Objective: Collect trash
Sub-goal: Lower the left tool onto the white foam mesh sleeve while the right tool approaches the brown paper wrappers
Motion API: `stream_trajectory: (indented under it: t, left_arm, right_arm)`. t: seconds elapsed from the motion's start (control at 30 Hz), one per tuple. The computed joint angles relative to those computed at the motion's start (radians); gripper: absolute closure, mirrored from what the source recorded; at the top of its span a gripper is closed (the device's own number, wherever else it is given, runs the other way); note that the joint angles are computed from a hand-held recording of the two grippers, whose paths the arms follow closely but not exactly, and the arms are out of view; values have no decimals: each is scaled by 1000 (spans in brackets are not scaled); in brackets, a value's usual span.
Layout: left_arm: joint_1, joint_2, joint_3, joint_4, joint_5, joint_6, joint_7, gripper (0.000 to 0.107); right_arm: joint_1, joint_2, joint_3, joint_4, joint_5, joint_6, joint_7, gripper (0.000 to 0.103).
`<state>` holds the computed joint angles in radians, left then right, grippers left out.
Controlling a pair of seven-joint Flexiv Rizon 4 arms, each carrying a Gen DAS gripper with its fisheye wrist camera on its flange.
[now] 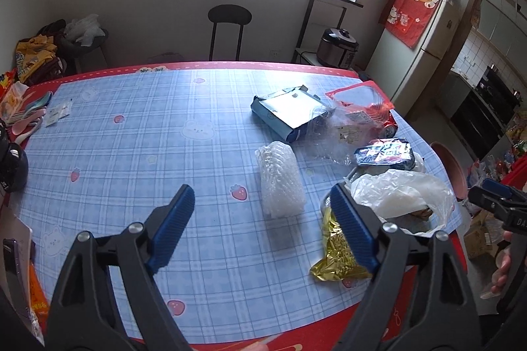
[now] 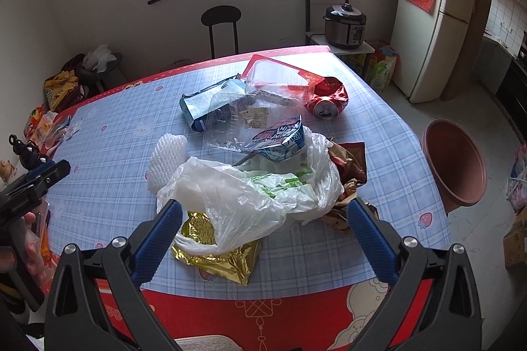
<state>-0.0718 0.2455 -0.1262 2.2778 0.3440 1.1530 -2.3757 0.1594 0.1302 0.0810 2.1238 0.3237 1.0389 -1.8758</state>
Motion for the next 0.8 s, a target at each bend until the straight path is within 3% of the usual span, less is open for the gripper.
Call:
stream_trajectory:
  t: [0.13,0.33,0.47,0.6,0.8]
  left_arm:
    - [-52,-209,83,18,-251,207,201,24]
    - [-67,-413,87,-52,-386,247,366,25]
    - [-83,-473,106,-72,-426,253,393,25]
    - [-86,-502,112,-77,-462,249,418,28]
    - [-90,-521,112,-81,-482,254,459,35]
  right_arm:
    - [-16,-13,12,14,-59,42,96,4]
    - [-41,-25,12,47,-160,82,223,4]
    - [-47,-52,-4,27,-158,95,237,4]
    - [-39,-102,-15,-56,-41,71,176,6]
    - [-52,-267,13,-248,42,-30,44,15]
